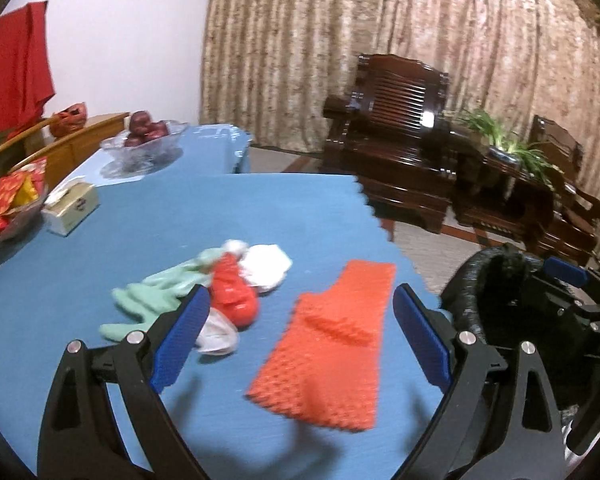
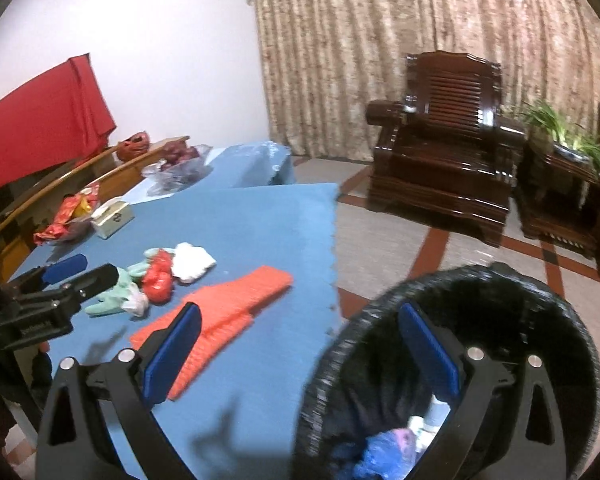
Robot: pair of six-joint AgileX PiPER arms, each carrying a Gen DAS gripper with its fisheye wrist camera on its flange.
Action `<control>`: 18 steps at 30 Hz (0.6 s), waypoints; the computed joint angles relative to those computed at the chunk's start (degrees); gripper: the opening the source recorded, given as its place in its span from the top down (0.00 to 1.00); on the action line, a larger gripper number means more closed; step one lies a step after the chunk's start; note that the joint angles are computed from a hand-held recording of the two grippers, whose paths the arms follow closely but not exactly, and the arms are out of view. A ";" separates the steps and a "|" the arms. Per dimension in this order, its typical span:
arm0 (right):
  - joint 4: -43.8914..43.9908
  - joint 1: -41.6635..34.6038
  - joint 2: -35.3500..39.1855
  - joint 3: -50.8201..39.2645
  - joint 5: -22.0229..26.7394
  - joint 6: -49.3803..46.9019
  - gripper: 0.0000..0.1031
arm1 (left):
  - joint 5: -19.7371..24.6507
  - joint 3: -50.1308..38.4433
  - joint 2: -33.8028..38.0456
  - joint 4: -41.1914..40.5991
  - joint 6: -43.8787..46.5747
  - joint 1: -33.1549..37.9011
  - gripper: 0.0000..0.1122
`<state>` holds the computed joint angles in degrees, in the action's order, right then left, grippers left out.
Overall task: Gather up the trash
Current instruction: 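Grasp an orange foam net on the table with the right gripper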
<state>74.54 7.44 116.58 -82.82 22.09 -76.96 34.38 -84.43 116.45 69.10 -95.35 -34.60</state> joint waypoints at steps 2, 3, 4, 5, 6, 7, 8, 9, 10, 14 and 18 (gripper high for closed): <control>-0.34 1.51 0.83 -1.02 -0.40 0.18 0.06 | 0.29 2.26 -1.11 1.05 -1.69 0.72 0.20; -0.69 2.17 1.26 -1.52 -0.60 0.43 0.06 | 0.29 3.18 -1.51 1.52 -2.38 1.09 0.20; -1.59 2.92 1.74 -2.16 -0.88 1.40 0.06 | 0.40 4.17 -1.95 1.92 -3.05 1.54 0.20; -2.39 3.72 2.42 -3.03 -0.98 2.40 0.06 | 0.34 5.29 -2.41 2.58 -4.01 1.85 0.20; -3.12 4.37 3.04 -3.82 -1.02 3.33 0.06 | 0.29 6.29 -2.81 3.00 -4.82 2.31 0.20; -4.33 5.12 3.77 -4.78 -1.14 4.67 0.06 | 0.31 7.22 -3.15 3.58 -5.80 2.71 0.20; -5.18 5.60 4.35 -5.51 -1.18 5.51 0.06 | 0.40 7.76 -3.26 3.98 -6.43 3.07 0.20; -5.88 6.11 4.91 -6.10 -1.38 6.19 0.06 | 0.58 8.42 -3.30 4.61 -7.36 3.19 0.20; -7.46 6.74 5.76 -7.19 -1.44 7.83 0.06 | 0.71 8.72 -3.23 4.74 -7.55 3.52 0.20; -16.12 9.28 10.02 -12.73 -1.04 16.67 0.10 | 0.59 9.72 -2.85 5.31 -8.48 4.61 0.20; -25.40 11.21 14.67 -18.91 0.38 25.60 0.14 | 0.09 10.15 -2.30 5.56 -9.27 5.44 0.20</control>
<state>49.14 18.65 131.25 -101.73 22.46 -51.36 34.47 -74.28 114.16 74.66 -104.62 -29.17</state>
